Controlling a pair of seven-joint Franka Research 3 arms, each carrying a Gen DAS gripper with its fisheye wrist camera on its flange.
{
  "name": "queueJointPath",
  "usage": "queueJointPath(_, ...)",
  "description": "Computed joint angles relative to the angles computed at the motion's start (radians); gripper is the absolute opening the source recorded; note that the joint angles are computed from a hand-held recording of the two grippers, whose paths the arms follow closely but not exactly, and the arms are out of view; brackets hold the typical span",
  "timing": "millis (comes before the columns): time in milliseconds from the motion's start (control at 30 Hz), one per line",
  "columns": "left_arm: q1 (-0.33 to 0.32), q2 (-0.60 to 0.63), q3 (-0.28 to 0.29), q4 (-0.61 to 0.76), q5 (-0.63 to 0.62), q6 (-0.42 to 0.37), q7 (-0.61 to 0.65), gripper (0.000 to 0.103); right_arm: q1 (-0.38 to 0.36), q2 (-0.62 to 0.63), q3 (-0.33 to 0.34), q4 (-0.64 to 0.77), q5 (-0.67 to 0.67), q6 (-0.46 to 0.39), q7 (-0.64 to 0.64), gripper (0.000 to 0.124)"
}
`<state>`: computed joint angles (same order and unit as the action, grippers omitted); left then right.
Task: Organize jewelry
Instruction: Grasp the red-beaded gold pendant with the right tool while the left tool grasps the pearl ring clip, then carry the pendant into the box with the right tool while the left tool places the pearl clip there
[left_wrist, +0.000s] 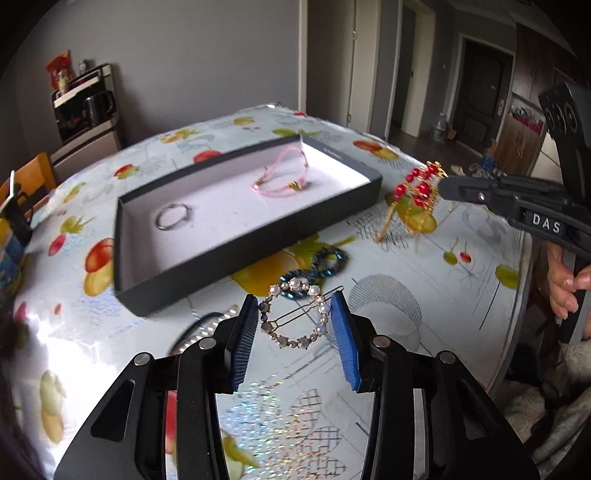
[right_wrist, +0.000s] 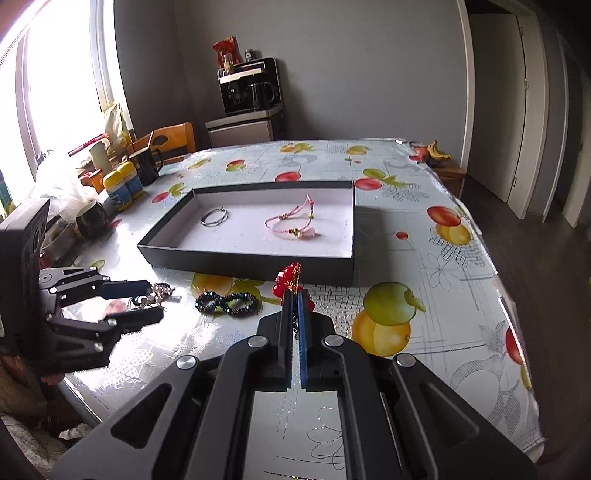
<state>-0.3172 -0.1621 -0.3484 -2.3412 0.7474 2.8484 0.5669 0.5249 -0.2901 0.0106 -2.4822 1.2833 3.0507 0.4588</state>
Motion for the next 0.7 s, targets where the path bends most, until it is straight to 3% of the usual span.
queueJointPath(333,0.078,-0.078,0.009,0.046,0.038,-0.101,-0.026,0.043,0.006,0.011,-0.032,0.099,0.064,0.030,-0.070,0.002)
queueJointPath(533,0.120,-0.050,0.010,0.143,0.104,-0.162,-0.058,0.043,-0.033,0.092,0.005,0.213,0.072,0.076,-0.072,0.002)
queueJointPath(700,0.117,0.005,0.035,0.209,0.103,-0.171,-0.054,0.043,-0.041,0.169,0.031,0.297,0.077,0.093,-0.075,0.002)
